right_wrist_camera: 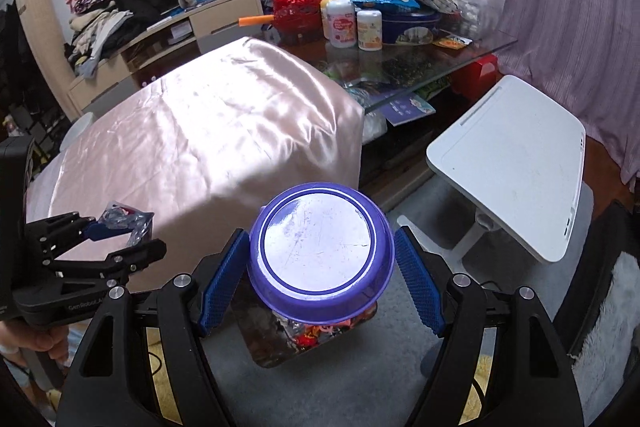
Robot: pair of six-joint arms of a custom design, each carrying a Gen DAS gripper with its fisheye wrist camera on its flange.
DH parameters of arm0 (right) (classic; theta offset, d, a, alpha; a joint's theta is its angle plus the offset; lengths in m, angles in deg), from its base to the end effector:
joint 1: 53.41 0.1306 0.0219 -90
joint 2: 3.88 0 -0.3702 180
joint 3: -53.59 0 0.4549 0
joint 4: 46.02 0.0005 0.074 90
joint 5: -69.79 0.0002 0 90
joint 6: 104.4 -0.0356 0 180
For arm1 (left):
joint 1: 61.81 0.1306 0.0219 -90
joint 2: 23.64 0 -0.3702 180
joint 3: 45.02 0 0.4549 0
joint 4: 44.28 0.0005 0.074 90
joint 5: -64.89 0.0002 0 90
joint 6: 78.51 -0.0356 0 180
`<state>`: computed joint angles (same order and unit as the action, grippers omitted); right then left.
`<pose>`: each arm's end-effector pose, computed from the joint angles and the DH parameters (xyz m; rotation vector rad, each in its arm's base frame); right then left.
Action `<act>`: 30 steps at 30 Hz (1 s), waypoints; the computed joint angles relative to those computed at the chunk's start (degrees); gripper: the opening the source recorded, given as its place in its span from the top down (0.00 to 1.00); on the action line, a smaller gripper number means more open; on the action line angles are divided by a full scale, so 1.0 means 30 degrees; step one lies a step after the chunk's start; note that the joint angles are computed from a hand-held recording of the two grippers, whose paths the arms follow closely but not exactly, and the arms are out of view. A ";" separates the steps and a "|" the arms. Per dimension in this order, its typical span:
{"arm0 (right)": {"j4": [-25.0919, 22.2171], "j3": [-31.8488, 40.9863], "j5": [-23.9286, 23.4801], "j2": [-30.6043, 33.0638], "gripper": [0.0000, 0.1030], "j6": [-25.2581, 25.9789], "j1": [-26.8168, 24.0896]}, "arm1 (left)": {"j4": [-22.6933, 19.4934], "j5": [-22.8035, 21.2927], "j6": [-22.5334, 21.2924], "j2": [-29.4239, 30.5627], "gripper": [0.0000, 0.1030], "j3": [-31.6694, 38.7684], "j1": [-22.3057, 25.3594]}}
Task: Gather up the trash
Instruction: 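Carry the bowl and blister pack over the black bin and open both tools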
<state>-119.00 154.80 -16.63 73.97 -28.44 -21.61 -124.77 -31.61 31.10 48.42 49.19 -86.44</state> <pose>0.3689 0.2255 0.5893 -0.3510 2.4295 0.2809 0.3527 -0.1578 0.5611 0.0716 2.5841 -0.1400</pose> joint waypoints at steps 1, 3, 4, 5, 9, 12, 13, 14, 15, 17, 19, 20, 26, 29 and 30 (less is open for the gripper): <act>0.0028 -0.0283 0.0148 -0.0027 0.27 -0.0026 0.0006 | 0.0045 0.0100 0.0132 -0.0042 0.46 -0.0324 -0.0118; 0.0088 -0.0842 0.0095 0.0036 0.27 -0.0170 -0.0099 | 0.0157 0.0375 0.0360 0.0010 0.46 -0.0858 -0.0301; 0.0144 -0.1127 -0.0206 0.0121 0.27 -0.0387 -0.0226 | 0.0268 0.0577 0.0416 0.0067 0.46 -0.1142 -0.0353; 0.0153 -0.1326 -0.0600 0.0242 0.27 -0.0585 -0.0381 | 0.0315 0.0724 0.0460 0.0164 0.46 -0.1366 -0.0373; 0.0225 -0.1949 -0.3152 0.1008 0.27 -0.1484 -0.1027 | 0.0458 0.1509 0.0590 0.0812 0.46 -0.2075 -0.0438; 0.0000 -0.1819 -0.3519 0.1795 0.27 -0.1462 -0.1059 | 0.0567 0.2197 0.0546 0.1417 0.46 -0.2298 -0.0400; -0.0092 -0.1740 -0.3517 0.2016 0.27 -0.1351 -0.1040 | 0.0615 0.2454 0.0487 0.1588 0.46 -0.2334 -0.0373; -0.0190 -0.1635 -0.3614 0.2253 0.27 -0.1257 -0.1028 | 0.0645 0.2665 0.0402 0.1757 0.46 -0.2347 -0.0347; -0.0256 -0.1539 -0.3757 0.2462 0.27 -0.1184 -0.1019 | 0.0653 0.2837 0.0316 0.1950 0.46 -0.2320 -0.0315; -0.0391 -0.1283 -0.3977 0.2833 0.26 -0.1079 -0.0997 | 0.0648 0.3103 0.0220 0.2344 0.46 -0.2203 -0.0221; -0.0462 -0.1056 -0.4291 0.3142 0.26 -0.1010 -0.0998 | 0.0576 0.3229 0.0172 0.2626 0.45 -0.2081 -0.0089; -0.0428 -0.1013 -0.4487 0.3231 0.25 -0.1055 -0.1017 | 0.0596 0.3332 0.0167 0.2689 0.45 -0.2071 -0.0016; -0.0606 -0.0723 -0.4926 0.3572 0.19 -0.1145 -0.1190 | 0.0571 0.3397 0.0142 0.3003 0.29 -0.1808 0.0232; -0.0710 -0.0497 -0.4509 0.3546 0.14 -0.1116 -0.1234 | 0.0548 0.2985 0.0090 0.2810 0.24 -0.1719 0.0207; -0.0724 -0.0435 -0.4342 0.3482 0.13 -0.1111 -0.1250 | 0.0542 0.2779 0.0003 0.2672 0.21 -0.1679 0.0229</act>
<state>-121.18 153.49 -29.66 84.41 -31.78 -25.36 -123.15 -23.27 31.11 56.44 44.16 -85.75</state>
